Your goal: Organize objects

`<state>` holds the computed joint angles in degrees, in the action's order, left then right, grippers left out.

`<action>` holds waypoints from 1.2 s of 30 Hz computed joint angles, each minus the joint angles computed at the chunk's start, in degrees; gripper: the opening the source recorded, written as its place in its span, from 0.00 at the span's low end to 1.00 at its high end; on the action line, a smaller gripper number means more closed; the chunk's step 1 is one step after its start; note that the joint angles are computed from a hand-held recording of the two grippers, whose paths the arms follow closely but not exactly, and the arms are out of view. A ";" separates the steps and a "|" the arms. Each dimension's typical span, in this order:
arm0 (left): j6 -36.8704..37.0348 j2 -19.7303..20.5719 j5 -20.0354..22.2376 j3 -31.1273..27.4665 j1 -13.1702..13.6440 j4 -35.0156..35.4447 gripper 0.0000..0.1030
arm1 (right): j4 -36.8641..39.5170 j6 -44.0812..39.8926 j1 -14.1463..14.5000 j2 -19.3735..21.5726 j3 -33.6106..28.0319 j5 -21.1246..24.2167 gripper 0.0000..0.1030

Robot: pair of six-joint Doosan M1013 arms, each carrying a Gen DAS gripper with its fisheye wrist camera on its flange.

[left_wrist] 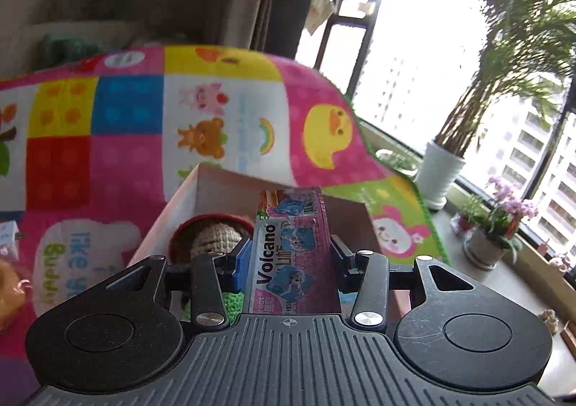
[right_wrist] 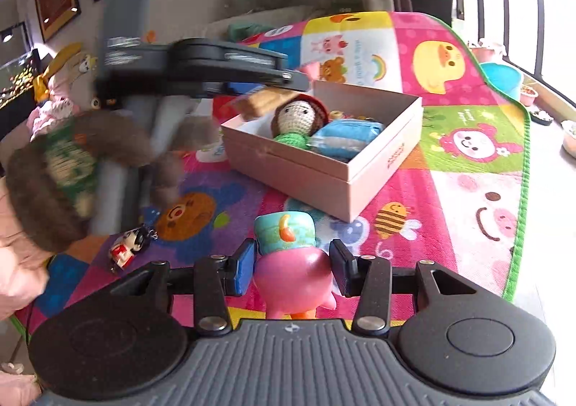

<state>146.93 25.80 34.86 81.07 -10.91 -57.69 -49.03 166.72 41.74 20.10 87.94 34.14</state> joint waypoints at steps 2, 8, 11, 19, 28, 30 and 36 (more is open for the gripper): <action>-11.21 1.32 0.34 -2.05 -1.41 11.99 0.47 | -1.21 1.76 -0.11 -0.30 0.67 0.06 0.43; -4.78 -0.66 3.83 0.06 -0.84 14.18 0.48 | -4.26 6.10 -0.48 -1.01 2.88 -1.14 0.43; 1.45 -2.47 5.63 1.68 1.52 6.99 0.48 | -3.94 6.67 -0.79 -0.83 2.97 -1.91 0.43; 11.05 -6.92 7.20 8.07 9.39 -7.90 0.45 | -9.94 7.42 -2.07 -0.39 -0.29 -0.19 0.43; 9.94 -8.85 5.81 12.89 13.28 -3.94 0.45 | -10.57 -7.41 -7.14 8.56 -18.31 7.44 0.59; 10.60 -9.29 6.21 13.59 14.11 -2.82 0.45 | -8.35 -8.59 -7.96 9.79 -21.03 8.59 0.62; 7.14 -9.87 8.75 15.12 16.58 1.43 0.45 | -4.69 -4.88 -6.85 6.81 -15.25 3.71 0.76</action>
<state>154.07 15.93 43.61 96.19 5.66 -56.26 -53.73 161.84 34.89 26.91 72.69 37.85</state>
